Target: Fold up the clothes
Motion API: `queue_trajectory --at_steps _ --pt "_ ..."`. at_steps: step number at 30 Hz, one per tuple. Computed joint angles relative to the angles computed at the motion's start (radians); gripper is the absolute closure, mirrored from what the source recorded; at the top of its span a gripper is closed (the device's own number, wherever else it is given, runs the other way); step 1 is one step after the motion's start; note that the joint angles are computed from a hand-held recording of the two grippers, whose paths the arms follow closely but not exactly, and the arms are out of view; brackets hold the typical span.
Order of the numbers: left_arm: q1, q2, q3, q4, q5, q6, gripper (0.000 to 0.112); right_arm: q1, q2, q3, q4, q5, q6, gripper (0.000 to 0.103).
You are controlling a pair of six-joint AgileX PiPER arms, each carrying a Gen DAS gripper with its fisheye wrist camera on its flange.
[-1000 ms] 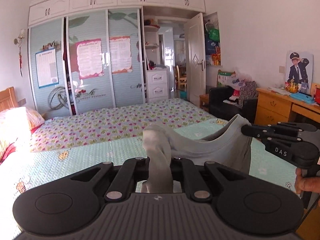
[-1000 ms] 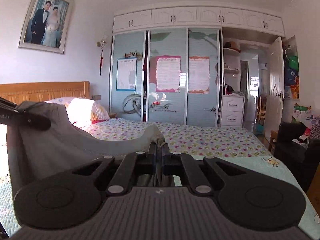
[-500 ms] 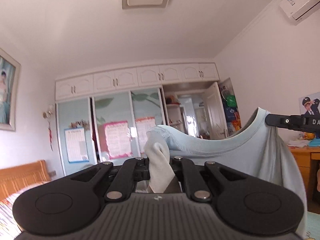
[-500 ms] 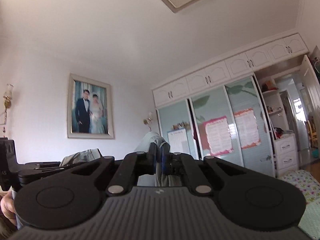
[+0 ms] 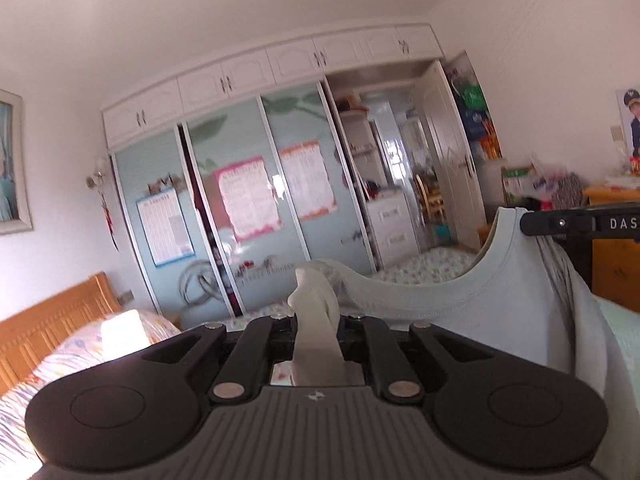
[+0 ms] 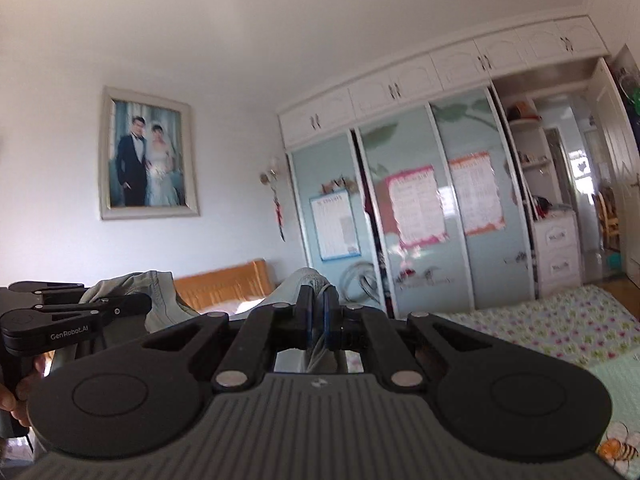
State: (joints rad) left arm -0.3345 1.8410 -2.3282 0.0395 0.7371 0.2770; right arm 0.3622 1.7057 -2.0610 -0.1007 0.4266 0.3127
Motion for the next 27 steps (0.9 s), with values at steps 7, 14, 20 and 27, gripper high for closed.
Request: queue_trajectory --at_steps 7,14,20,27 --pt "0.034 0.041 0.45 -0.18 -0.17 0.103 0.105 -0.024 0.012 0.427 -0.267 -0.13 0.297 0.098" --pt "0.04 0.282 0.452 -0.133 0.091 -0.047 0.099 -0.042 0.103 0.65 -0.124 -0.067 0.293 0.087" --pt "0.134 0.076 0.822 -0.47 -0.083 0.13 0.059 -0.033 0.003 0.892 -0.157 -0.205 0.436 0.055" --pt "0.158 -0.044 0.978 -0.57 -0.134 0.144 0.05 0.036 -0.048 0.978 -0.426 -0.199 0.594 0.042"
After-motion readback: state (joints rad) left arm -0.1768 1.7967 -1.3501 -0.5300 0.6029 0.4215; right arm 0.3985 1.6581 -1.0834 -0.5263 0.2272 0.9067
